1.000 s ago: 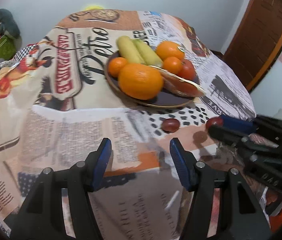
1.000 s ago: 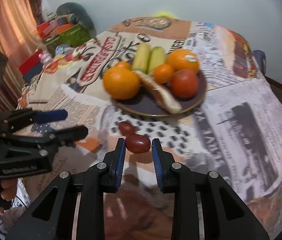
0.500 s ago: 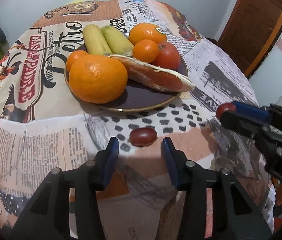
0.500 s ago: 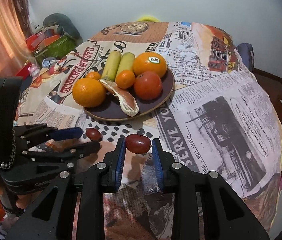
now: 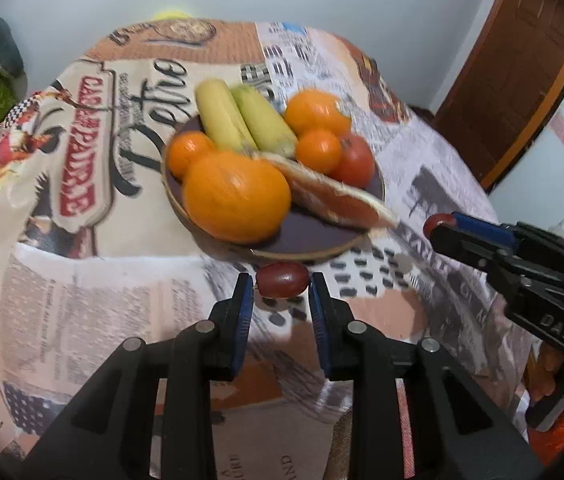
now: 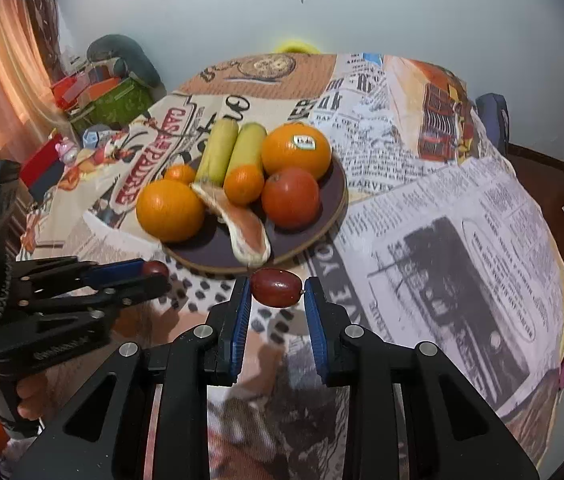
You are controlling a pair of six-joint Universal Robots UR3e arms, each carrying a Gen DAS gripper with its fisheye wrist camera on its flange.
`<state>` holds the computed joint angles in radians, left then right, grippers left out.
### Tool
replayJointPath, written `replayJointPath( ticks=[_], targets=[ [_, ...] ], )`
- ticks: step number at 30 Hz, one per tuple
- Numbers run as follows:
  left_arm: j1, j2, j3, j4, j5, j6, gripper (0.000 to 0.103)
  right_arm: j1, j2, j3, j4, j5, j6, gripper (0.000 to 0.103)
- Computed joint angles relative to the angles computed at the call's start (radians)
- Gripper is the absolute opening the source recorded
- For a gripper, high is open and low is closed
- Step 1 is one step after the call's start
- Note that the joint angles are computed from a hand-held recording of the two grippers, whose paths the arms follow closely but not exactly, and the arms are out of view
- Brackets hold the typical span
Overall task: Organize fruits
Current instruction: 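Lower the red date onto the plate with the left tool while the right tool places its date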
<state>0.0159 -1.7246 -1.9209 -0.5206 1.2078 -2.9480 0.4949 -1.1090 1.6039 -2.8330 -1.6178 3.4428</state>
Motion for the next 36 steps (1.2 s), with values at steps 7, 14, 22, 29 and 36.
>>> replayJointPath(
  ticks=[7, 14, 22, 29, 36],
  targets=[
    [0.058, 0.037, 0.045, -0.007, -0.04, -0.002, 0.028, -0.001, 0.049, -0.095, 0.021, -0.011, -0.027, 0.026],
    [0.051, -0.035, 0.159, 0.001, -0.023, -0.023, 0.028, -0.009, 0.115, -0.201, 0.05, 0.004, -0.051, 0.026],
    [0.019, -0.144, 0.273, 0.01, 0.008, -0.036, 0.028, -0.014, 0.191, -0.302, 0.094, 0.008, -0.064, 0.026],
    [-0.001, -0.205, 0.323, 0.019, 0.039, -0.039, 0.028, -0.026, 0.221, -0.315, 0.09, 0.025, -0.051, 0.026],
    [-0.013, -0.24, 0.354, 0.003, 0.041, -0.038, 0.028, -0.027, 0.226, -0.324, 0.099, 0.027, -0.051, 0.027]
  ],
)
